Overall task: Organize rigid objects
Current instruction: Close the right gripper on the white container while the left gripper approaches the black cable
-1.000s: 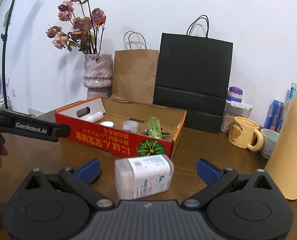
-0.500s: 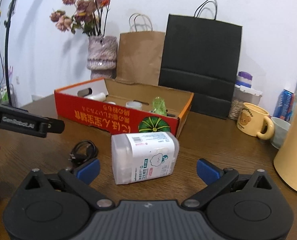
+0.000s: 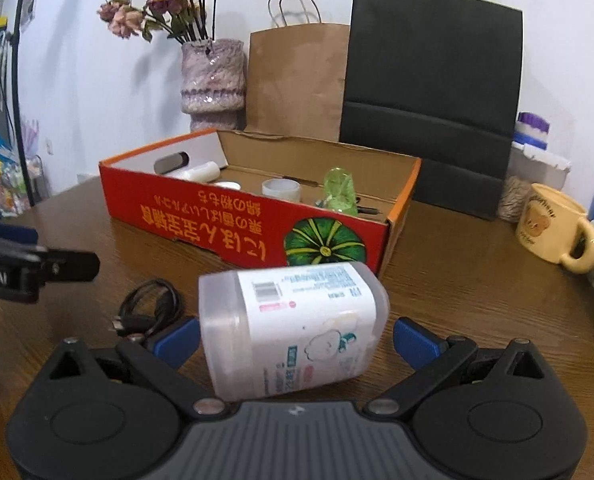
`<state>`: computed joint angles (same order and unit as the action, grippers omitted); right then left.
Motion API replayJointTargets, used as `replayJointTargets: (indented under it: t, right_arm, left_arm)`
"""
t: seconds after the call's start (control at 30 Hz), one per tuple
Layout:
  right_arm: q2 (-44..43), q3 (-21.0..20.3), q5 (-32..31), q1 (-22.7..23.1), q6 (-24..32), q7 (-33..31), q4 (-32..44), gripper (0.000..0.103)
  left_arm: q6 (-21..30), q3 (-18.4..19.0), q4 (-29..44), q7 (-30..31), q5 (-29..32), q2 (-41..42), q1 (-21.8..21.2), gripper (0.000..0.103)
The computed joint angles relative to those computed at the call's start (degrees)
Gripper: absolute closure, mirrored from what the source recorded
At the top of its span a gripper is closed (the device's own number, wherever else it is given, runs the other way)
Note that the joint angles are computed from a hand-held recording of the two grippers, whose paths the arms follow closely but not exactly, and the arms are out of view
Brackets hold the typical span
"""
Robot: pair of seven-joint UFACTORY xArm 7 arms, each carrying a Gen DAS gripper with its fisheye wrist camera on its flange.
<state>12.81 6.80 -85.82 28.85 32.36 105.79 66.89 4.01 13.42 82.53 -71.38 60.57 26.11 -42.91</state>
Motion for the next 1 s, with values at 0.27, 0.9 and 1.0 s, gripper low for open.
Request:
replayJointTargets:
  t: [0.27,0.9,1.0]
  right_arm:
    - [0.4,0.3,0.7,0.9,0.9,-2.2,0.5,0.014]
    - [-7.0,5.0,-4.2,4.1,18.6,9.0,-5.7,0.015]
    - [-8.1,5.8,-3.9,3.9,20.3,10.4,-6.7,0.015]
  left_arm:
    - [0.0,-0.5,0.1,1.0,-1.3,0.3,0.4,0.000]
    - [-2.2,0.9,1.4,3.6,-3.8,2.5,-2.3,0.000]
    - [0.0,-0.3,2.6,7.5,-6.9,3.6,-2.7,0.000]
